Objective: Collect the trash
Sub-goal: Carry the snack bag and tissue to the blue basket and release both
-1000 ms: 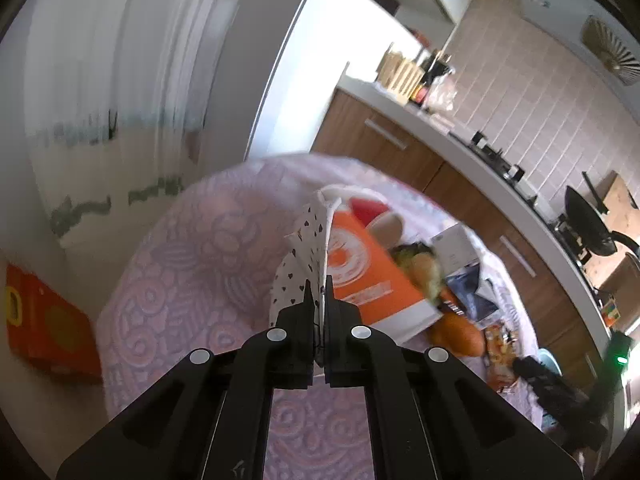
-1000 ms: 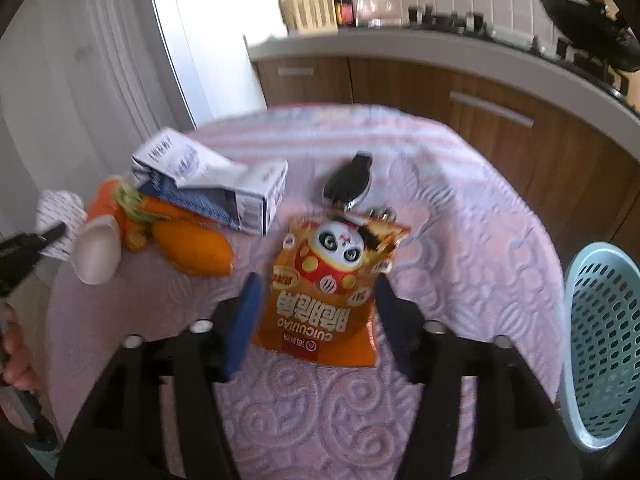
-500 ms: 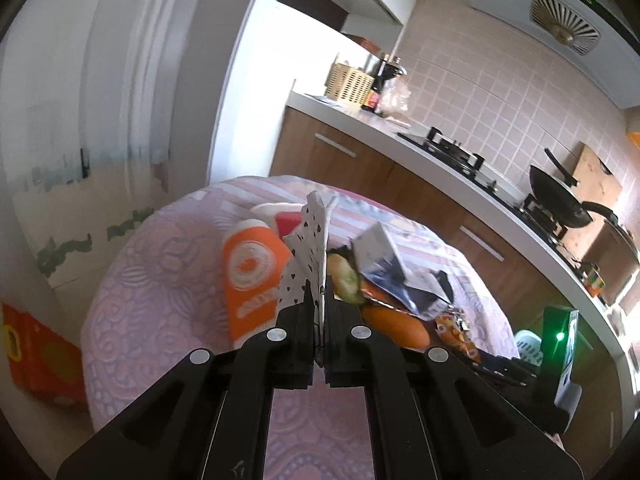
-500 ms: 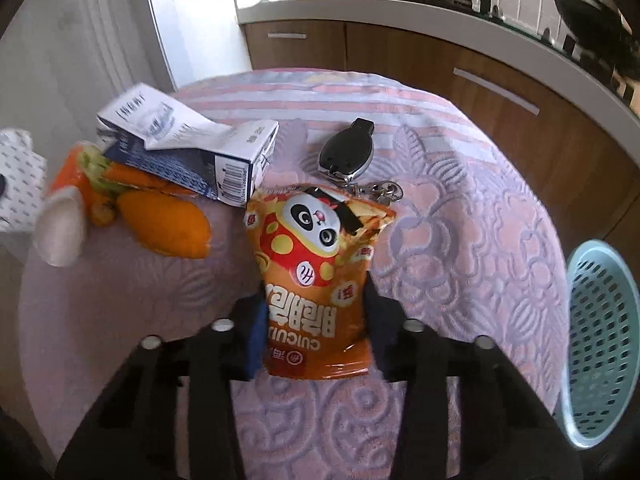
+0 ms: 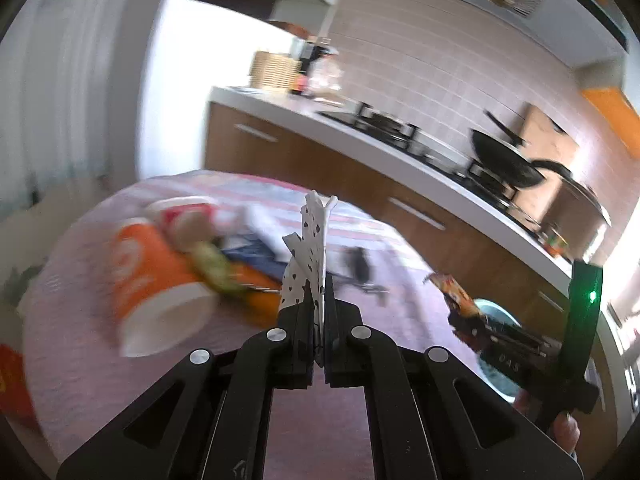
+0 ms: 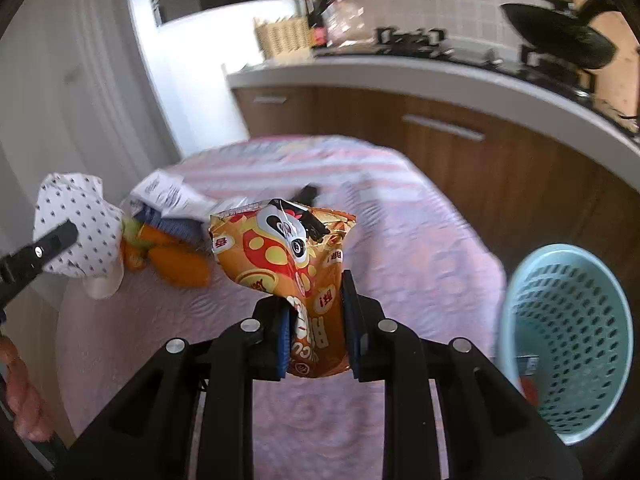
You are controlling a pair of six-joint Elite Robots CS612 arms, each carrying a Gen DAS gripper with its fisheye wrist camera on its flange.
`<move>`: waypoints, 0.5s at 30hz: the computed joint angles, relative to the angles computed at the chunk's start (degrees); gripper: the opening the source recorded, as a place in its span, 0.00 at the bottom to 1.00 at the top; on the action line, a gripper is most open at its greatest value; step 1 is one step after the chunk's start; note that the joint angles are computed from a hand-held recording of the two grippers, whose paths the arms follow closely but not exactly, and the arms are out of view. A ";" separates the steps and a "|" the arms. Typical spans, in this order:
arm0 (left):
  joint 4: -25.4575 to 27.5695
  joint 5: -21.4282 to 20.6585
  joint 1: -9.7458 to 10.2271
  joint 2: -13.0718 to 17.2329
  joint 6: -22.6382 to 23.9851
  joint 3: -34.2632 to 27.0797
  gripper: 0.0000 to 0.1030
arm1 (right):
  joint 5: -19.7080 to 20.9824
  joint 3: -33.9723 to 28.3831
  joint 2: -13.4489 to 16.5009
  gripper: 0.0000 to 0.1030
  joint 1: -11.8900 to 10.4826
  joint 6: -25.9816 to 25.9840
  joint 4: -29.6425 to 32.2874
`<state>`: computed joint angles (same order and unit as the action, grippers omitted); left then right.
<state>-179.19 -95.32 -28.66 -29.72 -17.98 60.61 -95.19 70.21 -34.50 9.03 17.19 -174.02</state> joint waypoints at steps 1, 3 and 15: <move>0.33 -0.47 -0.34 0.14 0.76 -0.45 0.01 | -0.65 0.62 -0.38 0.19 -0.20 0.02 -0.68; 2.01 -0.03 -1.45 0.34 2.96 -1.55 0.01 | -3.35 2.59 -1.49 0.19 -0.53 0.11 -2.77; 13.45 -13.28 -6.04 6.38 12.06 -14.15 0.01 | -9.12 15.35 -7.19 0.19 -6.07 9.69 -8.58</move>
<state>-165.74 -108.61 -34.70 -23.34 -5.92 46.46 -104.31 85.56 -41.69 2.96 26.89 -182.60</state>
